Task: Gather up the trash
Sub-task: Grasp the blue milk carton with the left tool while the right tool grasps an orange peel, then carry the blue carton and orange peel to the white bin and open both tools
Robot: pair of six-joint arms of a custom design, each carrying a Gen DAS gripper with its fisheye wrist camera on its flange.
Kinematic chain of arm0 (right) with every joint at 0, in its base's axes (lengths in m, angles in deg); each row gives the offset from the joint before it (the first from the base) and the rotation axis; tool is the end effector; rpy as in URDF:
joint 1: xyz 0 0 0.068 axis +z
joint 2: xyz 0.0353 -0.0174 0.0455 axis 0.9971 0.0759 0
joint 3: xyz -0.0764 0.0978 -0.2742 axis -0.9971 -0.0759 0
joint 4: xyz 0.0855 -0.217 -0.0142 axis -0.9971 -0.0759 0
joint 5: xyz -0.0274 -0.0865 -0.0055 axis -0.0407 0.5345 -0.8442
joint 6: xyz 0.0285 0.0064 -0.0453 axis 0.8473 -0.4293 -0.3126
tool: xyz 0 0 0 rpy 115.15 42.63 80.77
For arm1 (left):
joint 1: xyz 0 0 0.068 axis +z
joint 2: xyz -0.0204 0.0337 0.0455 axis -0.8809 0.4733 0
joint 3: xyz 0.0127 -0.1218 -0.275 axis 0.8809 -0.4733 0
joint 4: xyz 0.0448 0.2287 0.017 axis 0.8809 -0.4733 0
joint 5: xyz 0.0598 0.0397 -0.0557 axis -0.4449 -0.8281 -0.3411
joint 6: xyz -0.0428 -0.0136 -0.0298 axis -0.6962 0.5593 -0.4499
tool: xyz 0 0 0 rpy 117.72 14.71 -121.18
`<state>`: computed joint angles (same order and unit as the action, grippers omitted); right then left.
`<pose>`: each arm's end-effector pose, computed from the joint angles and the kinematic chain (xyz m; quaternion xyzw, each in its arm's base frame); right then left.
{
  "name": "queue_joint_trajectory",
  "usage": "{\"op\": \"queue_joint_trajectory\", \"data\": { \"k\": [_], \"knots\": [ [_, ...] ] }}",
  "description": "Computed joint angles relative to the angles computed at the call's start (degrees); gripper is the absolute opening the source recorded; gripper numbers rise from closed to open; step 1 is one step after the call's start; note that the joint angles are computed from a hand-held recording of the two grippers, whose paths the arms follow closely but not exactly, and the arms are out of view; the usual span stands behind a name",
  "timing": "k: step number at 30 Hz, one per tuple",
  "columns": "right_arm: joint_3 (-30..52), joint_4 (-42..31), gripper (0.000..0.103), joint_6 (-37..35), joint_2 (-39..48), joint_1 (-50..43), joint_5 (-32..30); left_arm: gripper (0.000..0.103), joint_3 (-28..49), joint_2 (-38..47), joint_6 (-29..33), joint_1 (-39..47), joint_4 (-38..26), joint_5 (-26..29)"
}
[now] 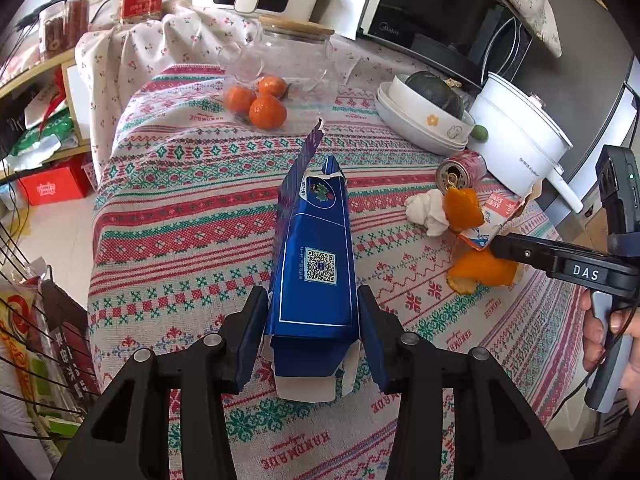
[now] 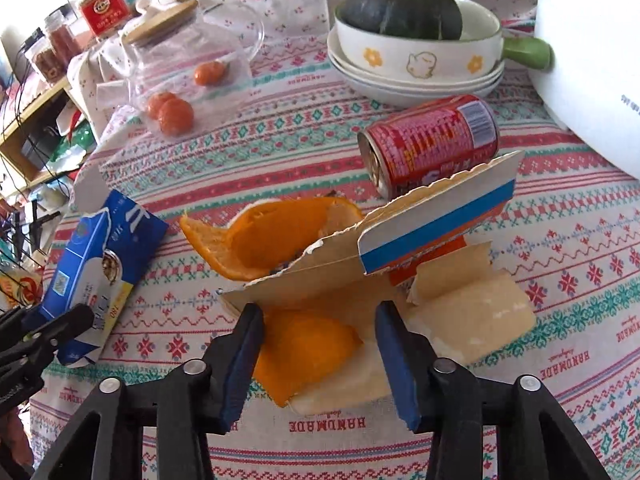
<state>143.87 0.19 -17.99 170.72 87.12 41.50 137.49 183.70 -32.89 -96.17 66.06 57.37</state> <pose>0.3257 0.0163 0.1942 -0.0484 0.9570 0.1092 0.2643 0.3110 -0.2101 0.1483 0.0492 0.9385 -0.1451 0.3094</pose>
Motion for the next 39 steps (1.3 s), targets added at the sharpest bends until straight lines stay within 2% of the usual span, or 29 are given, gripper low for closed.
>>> {"op": "queue_joint_trajectory", "data": {
  "k": [1,3,6,9,13,18,23,29,35,39],
  "knots": [
    [-0.8,0.9,0.043,-0.5,-0.7,0.2,0.6,0.047,-0.3,-0.3,-0.4,0.1,-0.1,0.6],
    [-0.5,-1.1,0.026,-1.6,-0.9,-0.3,-0.9,0.047,-1.1,-1.1,-1.6,0.5,-0.3,2.2],
    [-2.1,-2.3,0.016,-3.2,-2.8,-1.0,-1.9,0.047,-1.8,-2.0,-2.8,0.5,-0.8,3.7],
    [-3.2,-4.0,0.012,-4.5,-5.3,-2.3,-3.8,0.047,-2.1,-3.1,-3.2,0.0,-2.2,3.7],
    [-4.8,-6.9,0.011,-6.5,-9.7,-3.7,-5.5,0.047,-2.3,-5.1,-3.7,-0.6,-4.5,4.9],
    [-6.0,-11.5,0.011,-9.1,-16.1,-6.2,-7.7,0.046,-1.7,-9.1,-3.5,-3.0,-9.4,3.1],
    [-6.2,-16.6,0.011,-12.5,-22.2,-10.7,-9.8,0.044,0.2,-11.9,-5.3,-5.5,-14.6,4.1],
    [-7.3,-22.7,0.011,-20.3,-27.8,-21.3,-13.3,0.043,3.5,-13.2,-7.4,-10.7,-20.7,1.3],
    [-6.7,-29.7,0.010,-29.0,-28.6,-33.7,-16.7,0.043,7.9,-11.7,-9.2,-16.1,-25.8,-1.6],
    [-4.6,-34.6,0.011,-32.8,-28.2,-41.3,-15.5,0.043,12.6,-10.1,-10.2,-19.6,-29.3,-3.2]
  ]
}}
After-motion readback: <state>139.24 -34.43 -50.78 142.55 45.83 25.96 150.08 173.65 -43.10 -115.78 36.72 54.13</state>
